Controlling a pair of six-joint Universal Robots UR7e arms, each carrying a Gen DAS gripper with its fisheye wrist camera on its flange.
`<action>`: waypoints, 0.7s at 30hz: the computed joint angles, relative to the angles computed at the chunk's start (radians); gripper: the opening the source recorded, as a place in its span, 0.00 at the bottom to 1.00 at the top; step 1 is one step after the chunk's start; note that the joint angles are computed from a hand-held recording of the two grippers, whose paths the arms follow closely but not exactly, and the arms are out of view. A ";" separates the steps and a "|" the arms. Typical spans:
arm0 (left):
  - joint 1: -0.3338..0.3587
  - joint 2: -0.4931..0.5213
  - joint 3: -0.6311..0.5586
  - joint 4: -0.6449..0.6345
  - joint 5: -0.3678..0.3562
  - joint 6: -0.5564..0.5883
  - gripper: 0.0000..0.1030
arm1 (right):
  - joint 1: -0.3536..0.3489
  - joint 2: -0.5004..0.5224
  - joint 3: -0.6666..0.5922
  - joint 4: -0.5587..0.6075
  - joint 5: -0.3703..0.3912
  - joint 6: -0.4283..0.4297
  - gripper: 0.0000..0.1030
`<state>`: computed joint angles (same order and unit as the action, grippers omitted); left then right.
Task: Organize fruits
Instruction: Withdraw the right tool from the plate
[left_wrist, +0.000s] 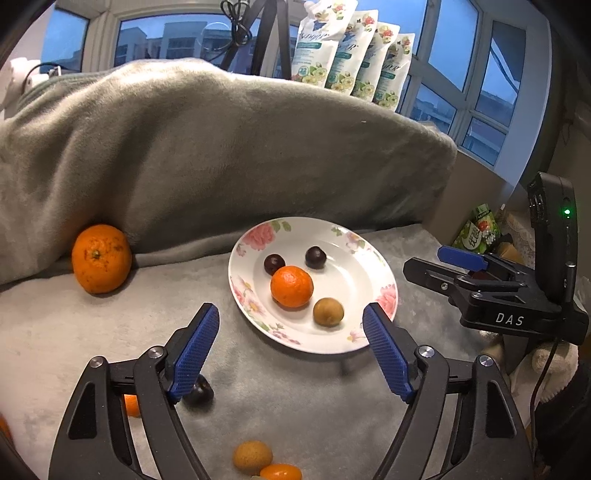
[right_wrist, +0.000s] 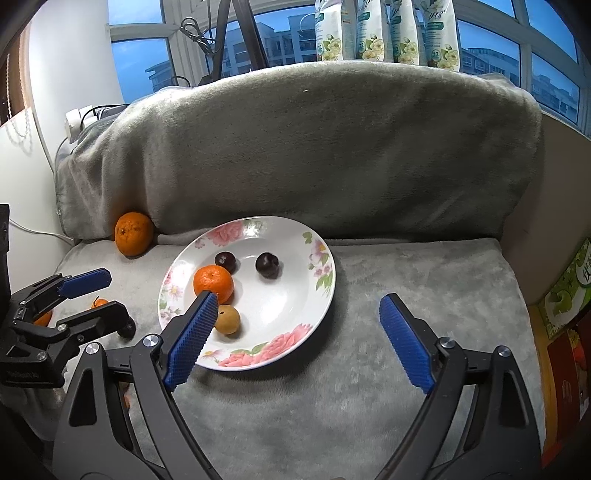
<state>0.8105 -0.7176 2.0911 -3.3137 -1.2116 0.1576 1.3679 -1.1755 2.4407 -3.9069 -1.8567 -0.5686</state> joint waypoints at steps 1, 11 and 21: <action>-0.002 -0.001 0.001 0.000 0.001 0.003 0.78 | 0.003 0.000 0.004 -0.006 -0.003 0.001 0.89; -0.021 -0.041 0.044 -0.048 0.017 0.013 0.78 | 0.043 0.010 0.023 -0.050 -0.044 -0.021 0.89; -0.005 -0.084 0.074 -0.050 0.015 0.017 0.78 | 0.095 0.048 0.043 -0.106 -0.064 -0.091 0.89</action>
